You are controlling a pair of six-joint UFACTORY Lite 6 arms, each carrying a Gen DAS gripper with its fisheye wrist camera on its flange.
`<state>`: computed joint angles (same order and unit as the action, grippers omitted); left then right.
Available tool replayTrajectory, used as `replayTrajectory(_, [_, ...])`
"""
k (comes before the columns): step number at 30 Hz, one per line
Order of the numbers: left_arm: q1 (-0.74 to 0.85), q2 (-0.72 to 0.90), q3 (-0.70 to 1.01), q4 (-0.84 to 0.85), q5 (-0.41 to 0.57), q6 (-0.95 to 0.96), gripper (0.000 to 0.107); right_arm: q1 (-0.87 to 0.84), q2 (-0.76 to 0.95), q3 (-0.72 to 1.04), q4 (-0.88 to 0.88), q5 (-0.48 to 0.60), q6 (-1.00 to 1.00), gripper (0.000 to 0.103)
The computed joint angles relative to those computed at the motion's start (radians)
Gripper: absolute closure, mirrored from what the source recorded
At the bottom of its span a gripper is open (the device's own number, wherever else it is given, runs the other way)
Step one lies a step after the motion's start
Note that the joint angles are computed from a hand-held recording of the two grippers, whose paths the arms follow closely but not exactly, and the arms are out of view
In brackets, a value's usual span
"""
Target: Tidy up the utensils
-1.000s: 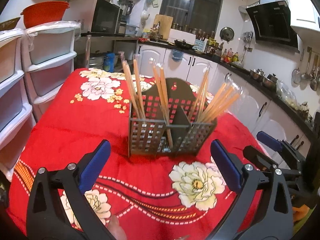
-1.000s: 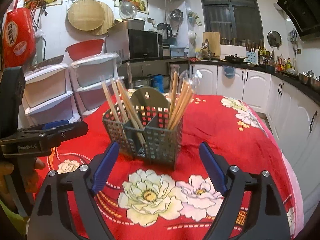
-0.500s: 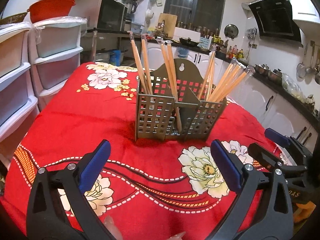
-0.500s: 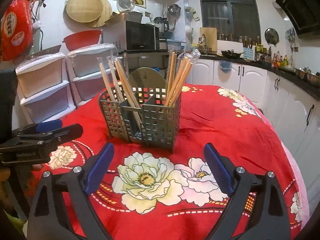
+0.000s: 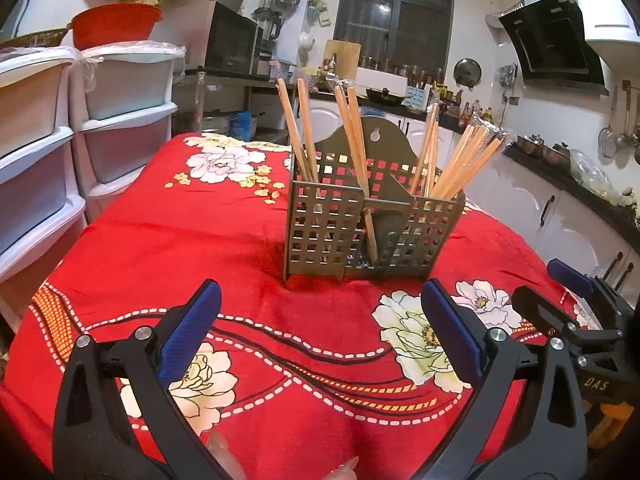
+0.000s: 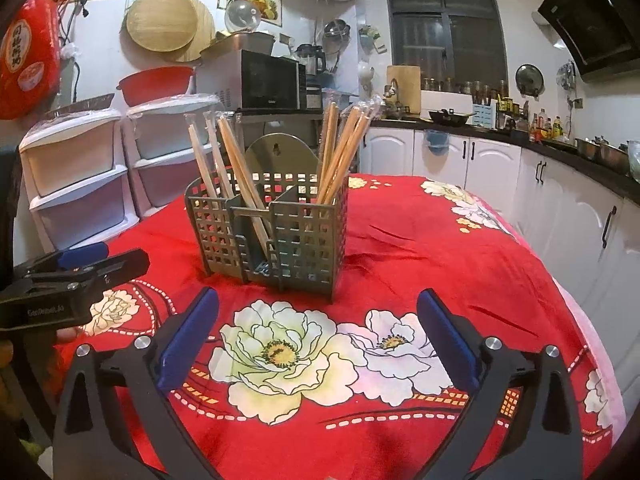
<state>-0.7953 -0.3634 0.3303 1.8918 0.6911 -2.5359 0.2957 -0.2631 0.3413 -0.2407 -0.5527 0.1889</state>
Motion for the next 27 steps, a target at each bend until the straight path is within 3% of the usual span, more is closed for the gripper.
replayTrajectory(14, [-0.017,0.035,-0.022,0.072,0.082,-0.105,0.016,-0.001,-0.038,-0.100,0.112,-0.233,-0.110,0.007])
replayTrajectory(27, [-0.032,0.097,-0.005,0.057,0.111,-0.108,0.015,0.030,0.029,-0.062,0.180,-0.211,-0.153,0.007])
